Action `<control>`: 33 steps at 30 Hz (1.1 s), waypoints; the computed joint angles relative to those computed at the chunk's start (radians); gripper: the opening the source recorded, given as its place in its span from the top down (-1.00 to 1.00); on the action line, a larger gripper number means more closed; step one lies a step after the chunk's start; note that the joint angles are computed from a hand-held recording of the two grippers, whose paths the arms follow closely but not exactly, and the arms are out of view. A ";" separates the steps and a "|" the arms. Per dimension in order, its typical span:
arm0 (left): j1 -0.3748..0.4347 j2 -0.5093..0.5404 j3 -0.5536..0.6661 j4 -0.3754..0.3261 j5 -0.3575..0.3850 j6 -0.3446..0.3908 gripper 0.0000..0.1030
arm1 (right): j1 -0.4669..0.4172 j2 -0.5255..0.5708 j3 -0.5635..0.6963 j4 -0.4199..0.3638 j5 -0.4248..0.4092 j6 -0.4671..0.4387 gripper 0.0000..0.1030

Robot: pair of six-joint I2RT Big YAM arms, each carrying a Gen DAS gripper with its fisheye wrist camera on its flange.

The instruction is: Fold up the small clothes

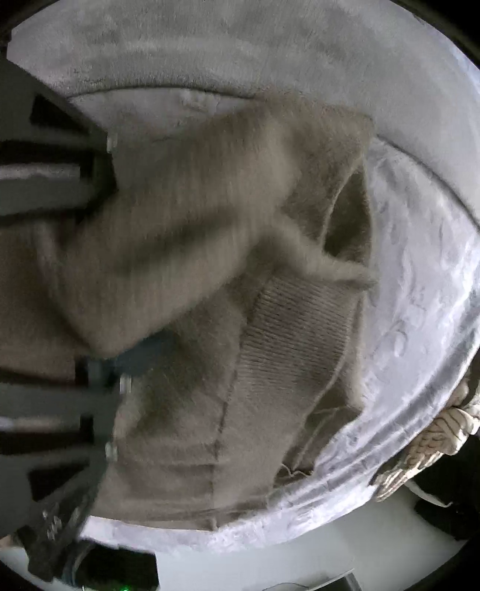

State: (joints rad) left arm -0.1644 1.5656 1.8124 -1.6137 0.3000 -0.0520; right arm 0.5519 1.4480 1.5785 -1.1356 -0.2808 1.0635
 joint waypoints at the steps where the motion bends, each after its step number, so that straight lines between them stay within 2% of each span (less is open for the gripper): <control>1: -0.003 -0.005 0.003 0.008 -0.017 0.000 0.43 | -0.005 -0.008 -0.011 0.012 -0.009 0.003 0.90; 8: -0.048 -0.044 0.074 0.046 -0.033 -0.008 0.46 | -0.040 -0.092 -0.142 0.126 -0.113 0.025 0.90; 11: -0.101 -0.038 0.138 0.051 -0.045 -0.005 0.46 | -0.056 -0.138 -0.194 0.175 -0.135 0.047 0.90; 15: -0.207 -0.002 0.252 0.050 -0.066 0.015 0.46 | -0.085 -0.240 -0.267 0.212 -0.119 0.064 0.90; 21: -0.397 0.089 0.403 0.035 -0.105 0.067 0.46 | -0.193 -0.429 -0.392 0.198 -0.093 0.101 0.88; 24: -0.485 0.151 0.455 -0.006 -0.131 0.078 0.45 | -0.240 -0.490 -0.446 0.153 -0.097 0.109 0.88; 26: -0.538 0.177 0.447 -0.014 -0.158 0.073 0.45 | -0.266 -0.532 -0.499 0.172 -0.123 0.142 0.88; 29: -0.595 0.185 0.378 0.002 -0.246 0.080 0.41 | -0.279 -0.573 -0.556 0.230 -0.147 0.189 0.89; 31: -0.610 0.178 0.338 0.016 -0.265 0.072 0.07 | -0.287 -0.591 -0.573 0.238 -0.155 0.190 0.89; 33: -0.617 0.153 0.295 0.042 -0.253 0.065 0.02 | -0.296 -0.610 -0.594 0.247 -0.166 0.194 0.89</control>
State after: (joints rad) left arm -0.7816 1.7187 2.1074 -1.5712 0.0471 0.0135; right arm 0.2554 0.8383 0.9847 -0.8885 -0.4468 1.2574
